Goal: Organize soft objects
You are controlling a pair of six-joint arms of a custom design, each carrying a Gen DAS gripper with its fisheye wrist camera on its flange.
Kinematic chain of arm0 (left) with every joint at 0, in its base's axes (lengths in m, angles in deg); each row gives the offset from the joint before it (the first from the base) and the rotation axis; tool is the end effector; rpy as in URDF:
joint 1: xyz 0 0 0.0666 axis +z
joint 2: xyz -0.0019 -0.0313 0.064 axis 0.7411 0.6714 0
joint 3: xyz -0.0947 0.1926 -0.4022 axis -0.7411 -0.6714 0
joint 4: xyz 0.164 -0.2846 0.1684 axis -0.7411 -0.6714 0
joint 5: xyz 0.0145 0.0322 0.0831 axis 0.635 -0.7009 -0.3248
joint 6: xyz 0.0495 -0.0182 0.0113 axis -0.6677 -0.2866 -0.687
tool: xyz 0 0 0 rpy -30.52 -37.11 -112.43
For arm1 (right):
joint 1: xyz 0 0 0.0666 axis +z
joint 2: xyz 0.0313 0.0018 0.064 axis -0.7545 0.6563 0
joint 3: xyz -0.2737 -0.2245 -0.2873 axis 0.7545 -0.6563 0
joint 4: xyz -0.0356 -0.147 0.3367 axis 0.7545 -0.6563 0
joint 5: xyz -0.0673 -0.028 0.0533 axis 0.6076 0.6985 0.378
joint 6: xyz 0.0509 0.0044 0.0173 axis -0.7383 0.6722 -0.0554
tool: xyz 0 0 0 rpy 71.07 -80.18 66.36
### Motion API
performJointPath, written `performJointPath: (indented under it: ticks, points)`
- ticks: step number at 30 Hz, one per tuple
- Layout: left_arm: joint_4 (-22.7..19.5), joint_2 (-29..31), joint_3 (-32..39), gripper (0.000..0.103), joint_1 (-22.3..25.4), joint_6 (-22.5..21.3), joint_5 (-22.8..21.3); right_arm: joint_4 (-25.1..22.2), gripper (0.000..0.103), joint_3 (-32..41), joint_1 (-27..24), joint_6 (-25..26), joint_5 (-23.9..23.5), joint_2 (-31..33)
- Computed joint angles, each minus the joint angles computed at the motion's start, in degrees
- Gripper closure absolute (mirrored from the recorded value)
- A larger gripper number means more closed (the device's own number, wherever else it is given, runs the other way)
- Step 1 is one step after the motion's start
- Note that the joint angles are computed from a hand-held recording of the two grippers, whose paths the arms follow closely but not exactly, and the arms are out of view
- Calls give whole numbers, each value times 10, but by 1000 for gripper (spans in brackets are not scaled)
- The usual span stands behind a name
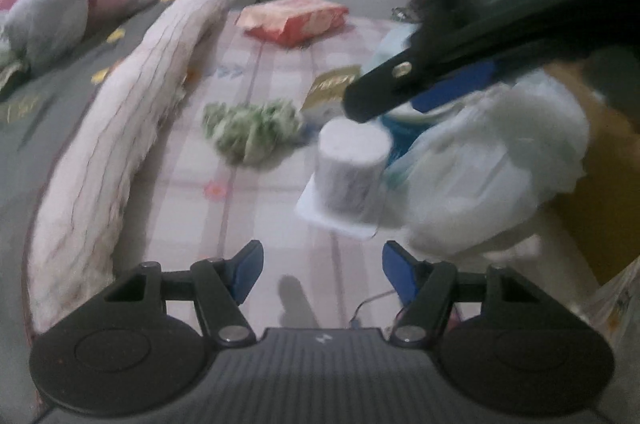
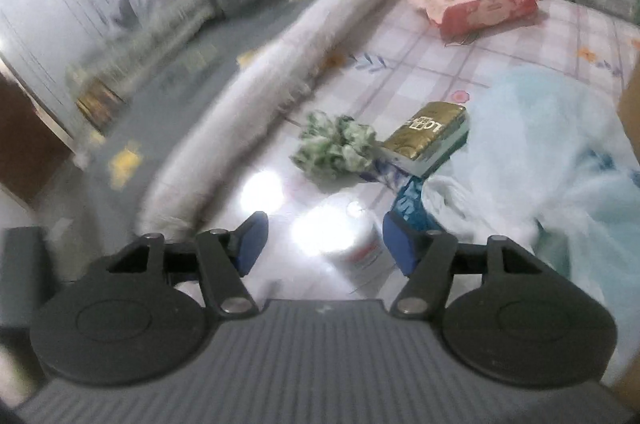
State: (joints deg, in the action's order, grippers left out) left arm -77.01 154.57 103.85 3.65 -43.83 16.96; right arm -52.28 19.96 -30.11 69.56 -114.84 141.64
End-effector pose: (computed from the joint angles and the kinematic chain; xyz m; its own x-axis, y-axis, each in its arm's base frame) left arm 0.3171 -0.2866 0.3520 -0.7480 -0.0562 -0.6614 -0.0267 0.9982 -0.0546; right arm 0.4905 0.1850 0.4170 -0.7222 -0.4261 -0.5449 -0.6482 0.6918 0.3182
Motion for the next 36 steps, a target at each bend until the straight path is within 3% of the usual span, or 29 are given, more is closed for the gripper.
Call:
performJointPath:
  ticks: [4, 6, 10, 14, 18, 27, 32, 36]
  points:
    - [17, -15, -27, 34, 10, 15, 13, -9, 36, 12, 24, 11, 36, 24]
    - [38, -26, -43, 27, 13, 15, 16, -17, 37, 16, 29, 15, 43, 30]
    - [66, -41, -64, 16, 12, 13, 0, -11, 52, 8, 37, 9, 64, 34]
    - [78, -52, -76, 8, 9, 17, -3, -2, 53, 3, 30, -18, 52, 33]
    - [92, -73, -93, 7, 9, 38, 15, -11, 54, 2, 11, -77, -18, 36]
    - [71, -116, -115, 7, -24, 52, -2, -15, 53, -52, -16, -229, -265, 48]
    - [50, -115, -115, 14, -33, 73, -5, 27, 53, -96, -9, -279, -280, 36]
    - [53, -114, -118, 20, -33, 77, -2, 33, 53, -107, -11, -282, -240, 23]
